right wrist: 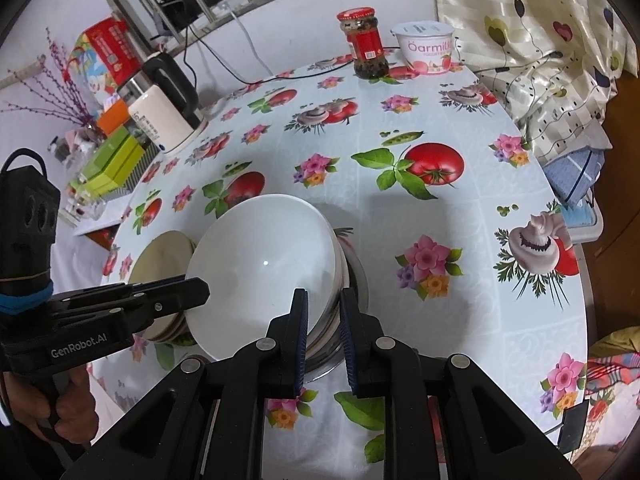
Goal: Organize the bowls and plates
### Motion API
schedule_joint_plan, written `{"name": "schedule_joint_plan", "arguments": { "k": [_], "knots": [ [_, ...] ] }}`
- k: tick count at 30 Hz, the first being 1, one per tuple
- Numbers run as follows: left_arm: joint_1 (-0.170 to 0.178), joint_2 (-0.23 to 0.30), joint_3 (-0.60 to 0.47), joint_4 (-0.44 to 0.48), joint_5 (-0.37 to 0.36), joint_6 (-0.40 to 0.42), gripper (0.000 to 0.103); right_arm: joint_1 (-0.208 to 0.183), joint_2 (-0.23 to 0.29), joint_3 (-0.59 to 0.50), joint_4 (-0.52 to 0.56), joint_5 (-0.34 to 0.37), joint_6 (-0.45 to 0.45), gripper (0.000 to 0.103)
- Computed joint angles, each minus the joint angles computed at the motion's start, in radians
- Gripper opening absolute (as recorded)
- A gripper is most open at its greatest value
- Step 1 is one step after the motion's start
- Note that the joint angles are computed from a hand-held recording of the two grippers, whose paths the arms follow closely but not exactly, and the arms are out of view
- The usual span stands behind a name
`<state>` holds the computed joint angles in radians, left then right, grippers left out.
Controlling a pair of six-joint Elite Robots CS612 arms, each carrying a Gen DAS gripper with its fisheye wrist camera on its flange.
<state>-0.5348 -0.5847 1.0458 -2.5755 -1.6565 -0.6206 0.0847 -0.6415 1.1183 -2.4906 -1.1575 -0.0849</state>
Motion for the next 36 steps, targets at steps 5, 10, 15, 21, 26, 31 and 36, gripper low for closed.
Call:
{"name": "schedule_joint_plan", "arguments": {
  "k": [5,10,15,21,26,31,36],
  "knots": [
    [0.000,-0.001,0.003,-0.006,-0.001,0.002,0.016,0.000,0.001,-0.003,0.011,0.000,-0.003,0.018],
    [-0.002,-0.003,0.010,-0.022,0.008,0.010,0.016,0.001,0.001,-0.002,0.008,-0.001,-0.004,0.018],
    [-0.003,-0.008,0.025,-0.060,0.022,0.018,0.016,0.002,-0.003,0.003,-0.011,-0.005,-0.012,0.019],
    [-0.004,-0.013,0.040,-0.105,0.039,0.027,0.016,0.002,-0.012,0.014,-0.046,-0.011,-0.021,0.024],
    [-0.006,-0.017,0.054,-0.142,0.058,0.035,0.016,0.001,-0.018,0.023,-0.068,-0.015,-0.028,0.027],
    [-0.006,-0.021,0.064,-0.167,0.064,0.038,0.016,0.000,-0.021,0.030,-0.083,-0.017,-0.030,0.028],
    [-0.007,-0.026,0.075,-0.193,0.075,0.039,0.016,-0.001,-0.026,0.037,-0.099,-0.015,-0.031,0.030]
  ]
}}
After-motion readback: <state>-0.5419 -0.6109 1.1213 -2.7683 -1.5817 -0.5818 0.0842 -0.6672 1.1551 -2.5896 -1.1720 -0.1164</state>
